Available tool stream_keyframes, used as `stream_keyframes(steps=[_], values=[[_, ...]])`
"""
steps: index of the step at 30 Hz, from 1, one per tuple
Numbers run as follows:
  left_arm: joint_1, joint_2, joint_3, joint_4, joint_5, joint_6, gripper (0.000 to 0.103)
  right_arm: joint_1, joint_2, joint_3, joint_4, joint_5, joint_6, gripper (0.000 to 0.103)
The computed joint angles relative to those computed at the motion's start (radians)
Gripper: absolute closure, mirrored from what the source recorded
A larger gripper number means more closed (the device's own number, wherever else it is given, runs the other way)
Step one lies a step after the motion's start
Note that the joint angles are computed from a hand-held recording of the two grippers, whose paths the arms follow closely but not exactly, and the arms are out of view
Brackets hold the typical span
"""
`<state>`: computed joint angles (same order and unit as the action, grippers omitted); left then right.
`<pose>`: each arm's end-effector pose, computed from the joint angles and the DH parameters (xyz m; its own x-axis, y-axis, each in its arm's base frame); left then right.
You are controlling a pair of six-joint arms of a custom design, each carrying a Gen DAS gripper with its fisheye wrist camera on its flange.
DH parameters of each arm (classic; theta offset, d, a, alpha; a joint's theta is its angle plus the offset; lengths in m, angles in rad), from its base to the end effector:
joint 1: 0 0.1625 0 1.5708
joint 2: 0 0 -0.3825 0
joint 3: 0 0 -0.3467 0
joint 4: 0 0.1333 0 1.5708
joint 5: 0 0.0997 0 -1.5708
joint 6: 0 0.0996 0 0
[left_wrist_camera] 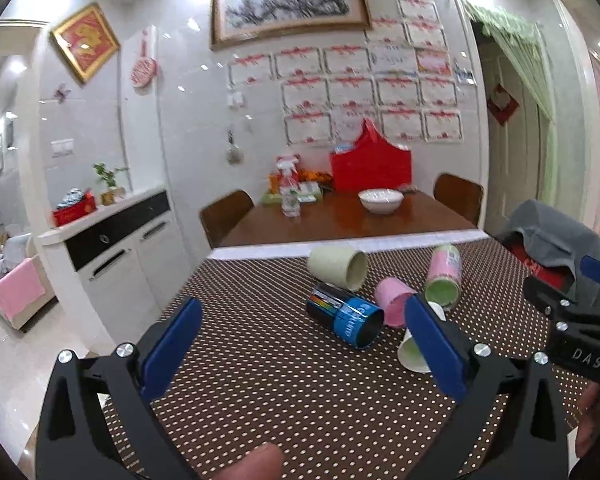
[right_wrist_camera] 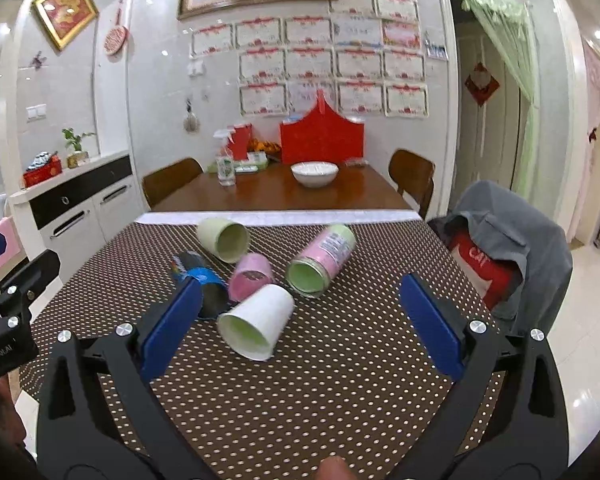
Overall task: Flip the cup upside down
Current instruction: 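Reach the left tool to the pink-and-green cup and close around it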
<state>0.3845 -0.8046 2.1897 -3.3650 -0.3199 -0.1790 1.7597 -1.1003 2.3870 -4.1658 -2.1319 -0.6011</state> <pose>-0.3161 -0.3737 0.1083 -0.6119 0.0862 -0.7862 0.7536 0.3653 -0.5465 0.1498 -0.3561 0.2450 -0.7379 0.1410 0.6601 -0.5651 0.4057 -0.7184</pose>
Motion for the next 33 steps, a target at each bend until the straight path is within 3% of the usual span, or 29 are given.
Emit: stream_keyframes(steps=[6, 20, 33], values=[[0.122, 0.023, -0.170, 0.171, -0.185, 0.054, 0.004, -0.065, -0.047, -0.059, 0.175, 0.000, 0.055, 0.006], [0.282, 0.251, -0.662, 0.555, -0.354, 0.154, 0.004, -0.191, -0.090, -0.245, 0.547, -0.008, 0.133, 0.006], [0.356, 0.621, -1.325, 1.059, -0.486, 0.205, 0.004, -0.294, -0.053, -0.420, 0.751, -0.007, 0.162, 0.006]])
